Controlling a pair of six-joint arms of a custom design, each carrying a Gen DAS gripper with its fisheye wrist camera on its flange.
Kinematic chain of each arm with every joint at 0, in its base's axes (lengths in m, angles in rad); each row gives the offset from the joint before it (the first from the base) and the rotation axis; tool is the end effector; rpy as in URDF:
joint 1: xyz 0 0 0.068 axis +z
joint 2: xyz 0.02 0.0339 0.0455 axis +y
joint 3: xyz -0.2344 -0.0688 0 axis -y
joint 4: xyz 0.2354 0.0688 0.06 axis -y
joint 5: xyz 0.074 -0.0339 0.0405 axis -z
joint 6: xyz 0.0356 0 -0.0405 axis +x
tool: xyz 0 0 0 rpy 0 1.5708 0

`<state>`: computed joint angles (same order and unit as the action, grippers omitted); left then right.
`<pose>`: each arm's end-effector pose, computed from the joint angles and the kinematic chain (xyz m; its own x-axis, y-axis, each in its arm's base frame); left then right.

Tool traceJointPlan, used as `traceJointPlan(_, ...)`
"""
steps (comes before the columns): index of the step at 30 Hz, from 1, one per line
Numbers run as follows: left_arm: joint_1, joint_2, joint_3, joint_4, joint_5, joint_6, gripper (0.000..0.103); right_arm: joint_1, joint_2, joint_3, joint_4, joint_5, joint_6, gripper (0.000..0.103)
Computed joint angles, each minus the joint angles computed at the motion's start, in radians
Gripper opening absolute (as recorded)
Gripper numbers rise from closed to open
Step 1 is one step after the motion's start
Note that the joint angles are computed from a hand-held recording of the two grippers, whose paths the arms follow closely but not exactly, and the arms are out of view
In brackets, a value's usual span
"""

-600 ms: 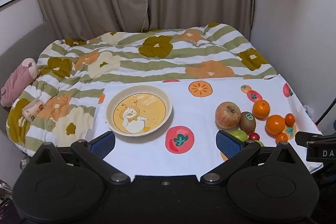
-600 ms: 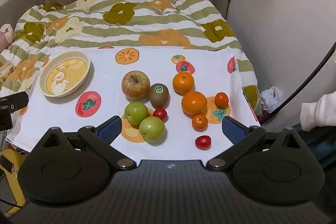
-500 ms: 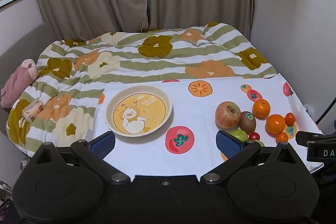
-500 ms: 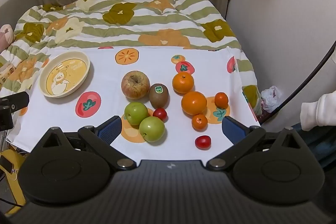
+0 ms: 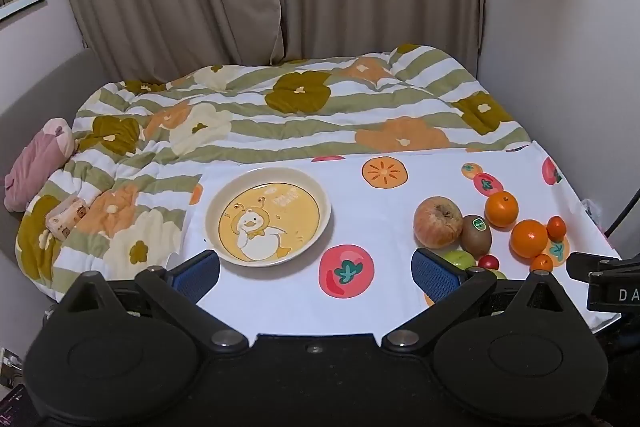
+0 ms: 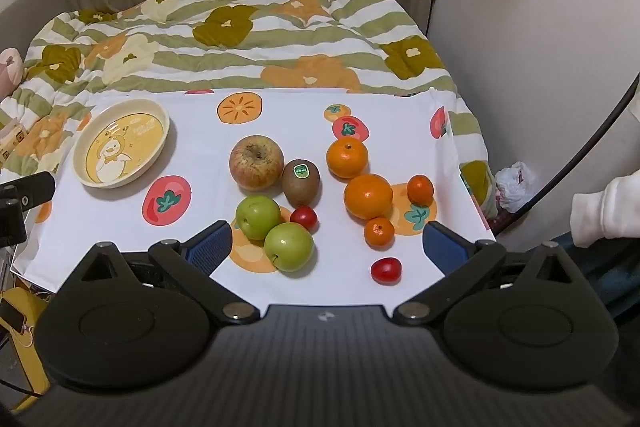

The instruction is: Organize fruits

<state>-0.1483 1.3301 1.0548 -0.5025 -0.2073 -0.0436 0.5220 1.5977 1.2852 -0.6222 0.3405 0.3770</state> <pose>0.2825 -0.0348 0.2585 -0.6933 0.0605 -0.7181 -0.0307 0.9931 0.1132 0.2943 0.1556 0.2460 -0.7580 -0.0357 -0.6512 -0.0204 0.9993 -0.0311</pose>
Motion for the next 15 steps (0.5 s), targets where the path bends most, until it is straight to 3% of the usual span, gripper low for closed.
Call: traceJointPlan(15,0.004,0.001,0.002,0.0,0.006,0.001,0.103,0.012,0.006,0.003,-0.002,0.008,0.012,0.103)
